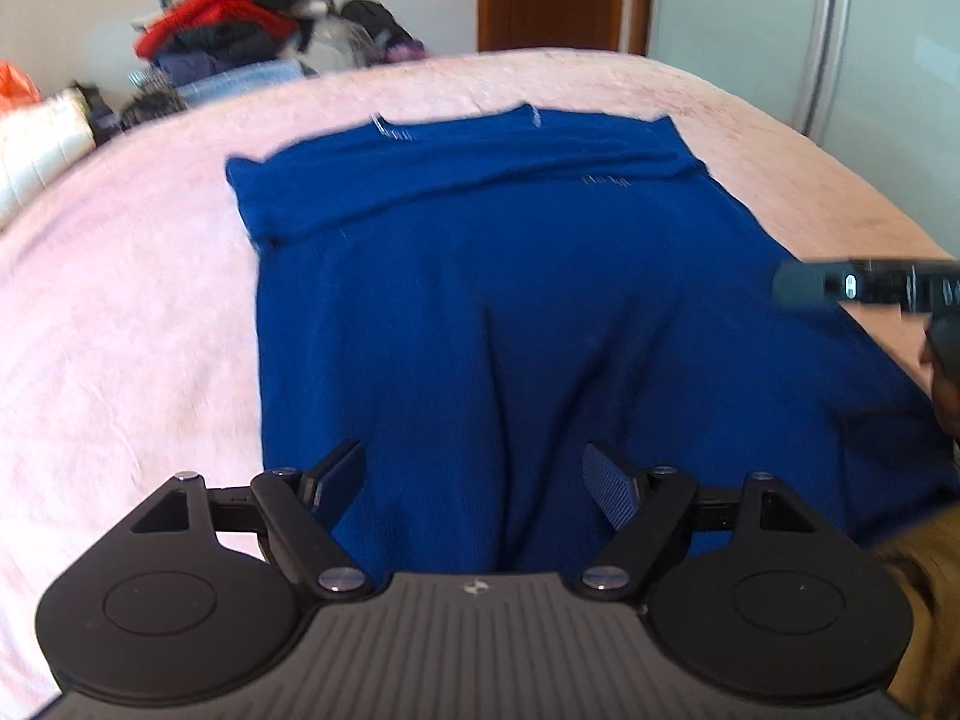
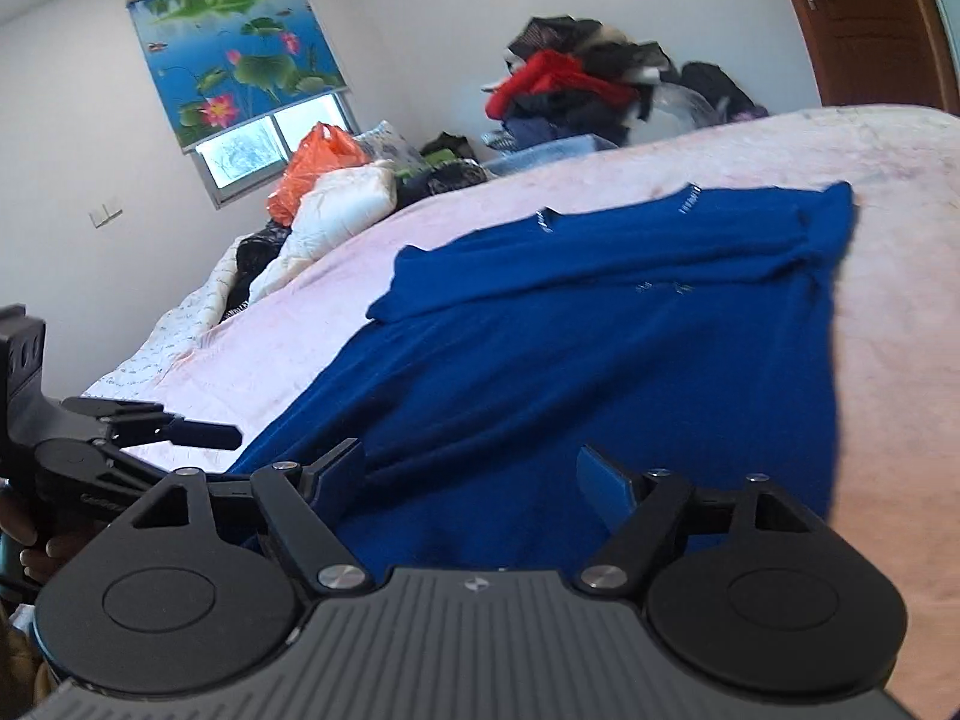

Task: Fold small clothes

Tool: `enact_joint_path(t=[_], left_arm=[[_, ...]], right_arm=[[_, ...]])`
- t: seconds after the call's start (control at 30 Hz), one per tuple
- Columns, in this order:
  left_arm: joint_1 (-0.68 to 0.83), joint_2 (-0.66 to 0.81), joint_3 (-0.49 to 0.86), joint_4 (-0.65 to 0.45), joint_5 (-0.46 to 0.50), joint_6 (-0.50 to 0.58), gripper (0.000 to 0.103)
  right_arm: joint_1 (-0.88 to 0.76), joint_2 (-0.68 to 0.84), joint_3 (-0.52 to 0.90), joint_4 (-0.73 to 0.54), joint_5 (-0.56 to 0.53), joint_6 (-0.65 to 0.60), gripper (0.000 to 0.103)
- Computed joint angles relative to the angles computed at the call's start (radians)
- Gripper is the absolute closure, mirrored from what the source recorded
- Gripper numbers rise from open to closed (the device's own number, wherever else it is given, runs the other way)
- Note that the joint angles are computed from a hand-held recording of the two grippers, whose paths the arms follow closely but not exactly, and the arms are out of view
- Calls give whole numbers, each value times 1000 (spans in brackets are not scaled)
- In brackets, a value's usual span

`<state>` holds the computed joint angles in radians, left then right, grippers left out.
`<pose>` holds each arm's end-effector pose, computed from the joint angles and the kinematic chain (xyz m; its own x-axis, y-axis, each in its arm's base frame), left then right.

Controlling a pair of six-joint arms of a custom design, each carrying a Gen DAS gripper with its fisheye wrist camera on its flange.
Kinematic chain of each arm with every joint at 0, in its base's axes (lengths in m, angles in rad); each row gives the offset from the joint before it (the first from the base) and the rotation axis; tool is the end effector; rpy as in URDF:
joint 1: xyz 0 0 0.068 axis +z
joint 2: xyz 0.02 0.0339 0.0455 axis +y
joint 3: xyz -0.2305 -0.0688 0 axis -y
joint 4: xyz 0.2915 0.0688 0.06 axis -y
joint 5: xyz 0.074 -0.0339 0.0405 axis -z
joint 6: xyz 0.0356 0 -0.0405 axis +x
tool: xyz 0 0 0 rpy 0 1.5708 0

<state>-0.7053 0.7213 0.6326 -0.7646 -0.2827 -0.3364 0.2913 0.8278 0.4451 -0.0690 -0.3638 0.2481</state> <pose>0.1692 -0.1310 0.2181 -0.7009 0.1805 -0.6900 0.2664 0.9637 -0.0186 0.2391 0.0849 0.1832 -0.5465 0.0757 -0.8340 -0.4548 0.8094 0.3715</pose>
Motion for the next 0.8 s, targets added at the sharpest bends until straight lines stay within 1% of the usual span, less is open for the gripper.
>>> enact_joint_path(t=[0.03, 0.1, 0.17, 0.23, 0.27, 0.3, 0.33, 0.4, 0.47, 0.5, 0.53, 0.57, 0.63, 0.7, 0.77, 0.8], left_arm=[[9, -25, -7, -29, 28, -5, 23], [24, -62, -10, -90, 52, -22, 23], [30, -128, -29, -150, 34, -38, 23], [46, -205, -56, -207, 21, -50, 23], [65, -240, -68, -235, 32, -59, 23], [96, -276, -81, -259, 61, -67, 23], [136, -314, -97, -275, 109, -69, 23], [236, -370, -127, -301, 236, -65, 23], [310, -413, -158, -311, 326, -64, 23], [327, -441, -174, -312, 344, -63, 23], [337, -464, -185, -314, 354, -60, 23], [345, -486, -196, -320, 367, -58, 21], [371, -519, -208, -333, 403, -42, 19], [382, -529, -208, -345, 428, -26, 19], [411, -528, -209, -343, 473, -11, 19], [409, -531, -209, -344, 478, -16, 19]], right_arm=[[-18, -20, 0, -28, -12, -4, 20], [-49, -82, -11, -100, -30, -11, 18], [-90, -114, -16, -143, -88, -24, 17], [-115, -188, -32, -207, -98, -51, 17], [-129, -226, -42, -234, -101, -70, 17], [-153, -247, -45, -255, -126, -87, 17], [-186, -269, -48, -288, -173, -104, 17], [-271, -215, -1, -380, -299, -159, 17], [-336, -133, 75, -545, -360, -243, 17], [-363, -108, 98, -612, -371, -276, 17], [-392, -111, 100, -655, -377, -292, 17], [-433, -110, 98, -689, -399, -304, 17], [-535, -62, 115, -776, -485, -348, 16], [-631, 9, 135, -886, -583, -451, 16], [-668, 51, 147, -969, -622, -539, 15], [-672, 61, 146, -988, -633, -566, 16]])
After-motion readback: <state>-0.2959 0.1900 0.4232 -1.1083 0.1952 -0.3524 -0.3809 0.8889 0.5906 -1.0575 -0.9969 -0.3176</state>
